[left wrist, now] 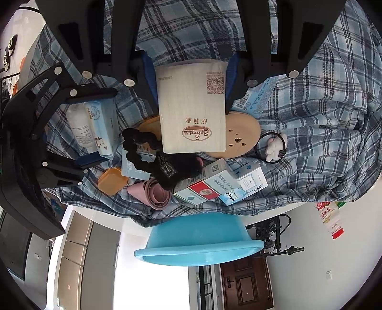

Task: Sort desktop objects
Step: 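Grasp the blue dog-print tissue pack with the right tool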

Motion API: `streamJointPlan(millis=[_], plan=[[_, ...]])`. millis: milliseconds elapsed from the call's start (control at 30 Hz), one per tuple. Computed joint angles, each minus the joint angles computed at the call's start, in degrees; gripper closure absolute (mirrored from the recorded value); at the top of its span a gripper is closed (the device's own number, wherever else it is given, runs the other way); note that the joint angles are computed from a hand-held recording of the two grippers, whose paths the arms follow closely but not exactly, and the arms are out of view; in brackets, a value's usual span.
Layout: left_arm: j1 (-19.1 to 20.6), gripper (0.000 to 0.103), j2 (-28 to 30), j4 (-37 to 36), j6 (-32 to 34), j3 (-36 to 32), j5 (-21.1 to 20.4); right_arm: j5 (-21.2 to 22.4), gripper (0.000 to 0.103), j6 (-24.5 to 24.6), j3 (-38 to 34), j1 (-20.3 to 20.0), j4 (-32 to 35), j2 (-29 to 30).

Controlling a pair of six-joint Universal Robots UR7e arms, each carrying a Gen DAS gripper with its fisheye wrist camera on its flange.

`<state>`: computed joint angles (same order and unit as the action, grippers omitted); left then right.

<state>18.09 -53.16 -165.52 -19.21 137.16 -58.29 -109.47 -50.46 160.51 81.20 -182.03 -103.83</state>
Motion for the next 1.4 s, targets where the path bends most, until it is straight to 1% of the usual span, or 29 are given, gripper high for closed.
streamJointPlan(millis=[100,233,300,367,400,467,500,633,733,767,833,933,967,1000,1067,1133,1167,1267,1300,1367,1400], plan=[[-0.6,0.052,0.5,0.2,0.6,-0.3,-0.4,-1.8,0.018,0.6,-0.4,1.0,-0.2,1.5],[-1.8,0.052,1.6,0.1,1.5,-0.6,-0.8,-6.0,0.018,0.7,-0.4,3.6,-3.3,5.3],[-2.2,0.052,1.9,-0.1,1.8,-0.7,-1.0,-9.1,0.018,0.2,-0.2,5.5,-7.2,8.7],[-2.5,0.052,2.0,-0.2,1.9,-0.6,-1.0,-11.1,0.018,0.0,0.0,6.8,-11.3,11.6],[-2.6,0.052,2.1,-0.2,1.8,-0.6,-1.0,-11.3,0.018,0.4,0.1,7.0,-12.6,12.3],[-2.8,0.052,2.1,0.0,1.5,-0.6,-0.8,-10.3,0.020,1.6,0.4,6.5,-12.6,11.5],[-2.8,0.052,2.1,0.1,1.3,-0.6,-0.6,-10.5,0.027,2.3,0.5,6.6,-13.7,11.7],[-2.7,0.052,1.7,0.3,0.9,-0.2,0.1,-11.6,0.030,4.6,0.7,7.2,-15.9,13.0],[-2.6,0.052,1.4,0.0,0.8,0.1,0.3,-13.4,0.031,3.9,1.3,8.8,-22.1,16.8],[-2.6,0.052,1.3,-0.1,0.9,0.1,0.3,-14.4,0.031,4.5,1.2,9.4,-23.6,18.2],[-2.7,0.052,1.2,-0.3,0.9,0.3,0.4,-16.2,0.031,7.1,0.9,10.5,-24.1,19.2],[-2.5,0.052,1.2,-0.5,0.9,0.4,0.4,-19.0,0.031,12.7,0.6,12.4,-24.6,19.7],[-2.4,0.052,1.1,-0.5,0.8,0.4,0.3,-19.0,0.031,14.0,0.8,12.7,-26.3,20.1],[-2.3,0.052,1.1,-0.5,0.9,0.4,0.3,-18.7,0.031,14.8,1.2,12.9,-29.6,21.1],[-1.9,0.052,0.8,-0.5,1.0,0.3,0.3,-19.8,0.031,16.4,1.6,13.9,-35.3,23.7],[-1.6,0.052,0.5,-0.6,1.0,0.3,0.9,-20.7,0.032,19.0,1.7,14.9,-38.3,25.1],[-1.5,0.052,0.4,-0.7,1.1,0.2,1.3,-21.6,0.032,20.1,1.5,15.7,-39.7,25.9],[-1.3,0.052,-0.3,-0.6,1.4,0.2,2.6,-26.6,0.032,22.6,0.4,19.1,-44.3,29.2],[-1.2,0.052,-0.5,-0.5,1.5,0.2,2.9,-27.1,0.032,23.8,0.2,19.6,-44.3,29.2],[-0.8,0.052,-0.8,-0.3,1.9,-0.1,3.4,-27.7,0.032,26.6,-0.4,20.0,-41.4,27.4],[-0.5,0.052,-0.9,-0.3,2.3,-0.2,3.4,-28.9,0.032,28.1,-0.7,20.4,-40.0,26.9]])
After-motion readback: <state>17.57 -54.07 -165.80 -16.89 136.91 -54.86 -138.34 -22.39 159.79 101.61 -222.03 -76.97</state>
